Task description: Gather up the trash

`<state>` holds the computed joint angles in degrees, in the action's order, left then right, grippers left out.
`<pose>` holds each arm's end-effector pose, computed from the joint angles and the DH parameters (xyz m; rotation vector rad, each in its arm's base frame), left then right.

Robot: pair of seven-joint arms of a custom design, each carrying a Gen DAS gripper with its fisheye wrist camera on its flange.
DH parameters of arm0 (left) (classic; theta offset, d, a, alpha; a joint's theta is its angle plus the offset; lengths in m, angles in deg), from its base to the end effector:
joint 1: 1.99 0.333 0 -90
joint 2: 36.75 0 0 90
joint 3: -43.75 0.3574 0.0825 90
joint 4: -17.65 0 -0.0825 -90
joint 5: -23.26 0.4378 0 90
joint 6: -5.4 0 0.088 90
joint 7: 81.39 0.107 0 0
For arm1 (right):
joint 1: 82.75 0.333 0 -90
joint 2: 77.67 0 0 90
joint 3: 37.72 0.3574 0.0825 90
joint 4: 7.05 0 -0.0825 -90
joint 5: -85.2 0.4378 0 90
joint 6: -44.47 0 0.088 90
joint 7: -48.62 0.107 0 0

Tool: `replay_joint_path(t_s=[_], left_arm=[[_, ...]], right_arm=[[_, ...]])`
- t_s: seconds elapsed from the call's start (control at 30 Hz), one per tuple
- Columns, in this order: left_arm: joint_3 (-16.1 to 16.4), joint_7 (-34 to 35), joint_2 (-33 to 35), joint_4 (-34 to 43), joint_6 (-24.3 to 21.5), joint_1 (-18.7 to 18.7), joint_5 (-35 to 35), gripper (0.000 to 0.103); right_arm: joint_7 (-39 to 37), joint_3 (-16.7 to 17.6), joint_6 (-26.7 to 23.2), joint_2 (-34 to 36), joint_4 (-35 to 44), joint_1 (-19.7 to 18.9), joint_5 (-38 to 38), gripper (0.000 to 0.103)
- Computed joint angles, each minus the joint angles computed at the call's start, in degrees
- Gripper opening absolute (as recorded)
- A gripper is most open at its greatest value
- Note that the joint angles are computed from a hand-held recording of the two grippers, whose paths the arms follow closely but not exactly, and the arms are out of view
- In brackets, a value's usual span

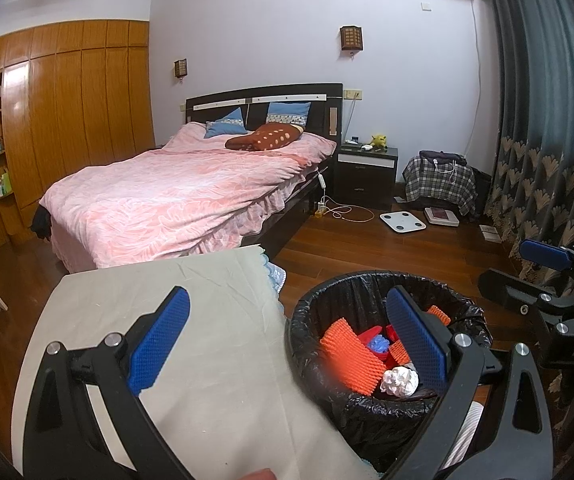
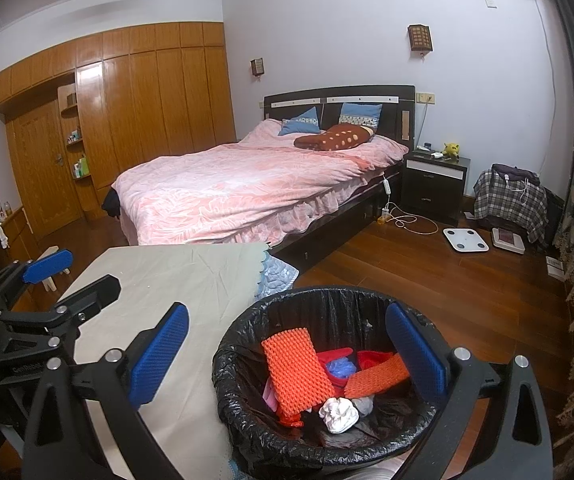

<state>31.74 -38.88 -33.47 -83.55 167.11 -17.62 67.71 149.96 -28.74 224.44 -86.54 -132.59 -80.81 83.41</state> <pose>0.5889 -0.3433 0.6590 -1.3605 1.7730 -1.0646 0.5780 0.1199 0.6053 -1.5341 1.4786 -0.7694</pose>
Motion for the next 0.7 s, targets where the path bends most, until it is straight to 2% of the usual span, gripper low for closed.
replay_joint_path(t_s=[0.7], left_arm=[[0.0, 0.3, -0.1, -0.1, 0.1, 0.1, -0.3, 0.096]], right_arm=[[0.2, 0.0, 0.0, 0.0, 0.0, 0.0, -0.2, 0.097]])
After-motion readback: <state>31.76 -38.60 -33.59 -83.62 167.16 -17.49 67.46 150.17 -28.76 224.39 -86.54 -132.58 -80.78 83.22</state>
